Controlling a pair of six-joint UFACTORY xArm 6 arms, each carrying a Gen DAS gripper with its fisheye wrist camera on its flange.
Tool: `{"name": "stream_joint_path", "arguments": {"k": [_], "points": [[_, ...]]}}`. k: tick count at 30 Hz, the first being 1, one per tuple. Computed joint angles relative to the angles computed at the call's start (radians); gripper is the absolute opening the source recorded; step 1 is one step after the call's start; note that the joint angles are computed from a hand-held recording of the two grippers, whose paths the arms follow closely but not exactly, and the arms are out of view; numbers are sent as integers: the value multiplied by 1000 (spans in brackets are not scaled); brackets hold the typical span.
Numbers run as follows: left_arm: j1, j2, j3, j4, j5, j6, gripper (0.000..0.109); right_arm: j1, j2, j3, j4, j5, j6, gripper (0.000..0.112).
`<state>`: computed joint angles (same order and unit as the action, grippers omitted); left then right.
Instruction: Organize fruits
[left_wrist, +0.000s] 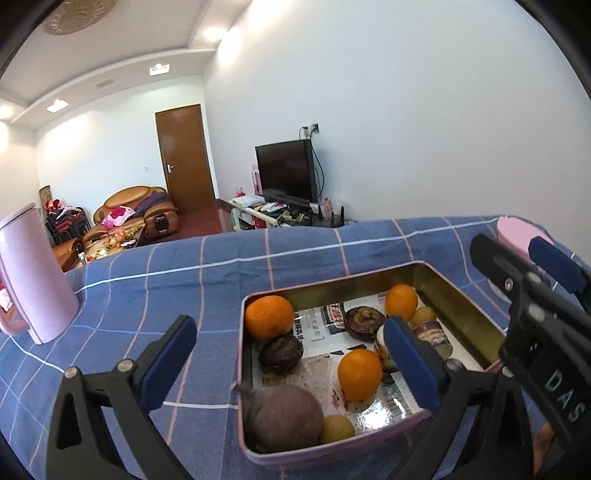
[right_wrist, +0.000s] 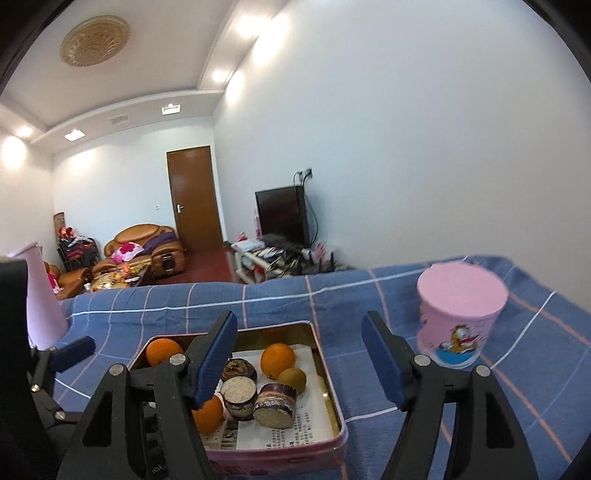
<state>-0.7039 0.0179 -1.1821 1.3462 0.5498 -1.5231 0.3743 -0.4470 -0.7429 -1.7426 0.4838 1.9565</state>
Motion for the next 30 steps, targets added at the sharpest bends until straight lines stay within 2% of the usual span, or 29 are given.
{"name": "stream_joint_path", "arguments": {"k": [6, 14, 21, 30], "points": [[-3, -47, 50, 47, -6, -66, 103, 60, -54, 46, 6, 61, -27, 72], [-15, -116, 126, 118, 11, -169, 103, 95, -112, 92, -2, 106, -3, 72], [-21, -141, 153, 148, 24, -201, 103, 127, -142, 116, 0, 147, 7, 72], [-20, -141, 155, 151, 26, -213, 103, 131, -141, 115, 13, 150, -6, 72]]}}
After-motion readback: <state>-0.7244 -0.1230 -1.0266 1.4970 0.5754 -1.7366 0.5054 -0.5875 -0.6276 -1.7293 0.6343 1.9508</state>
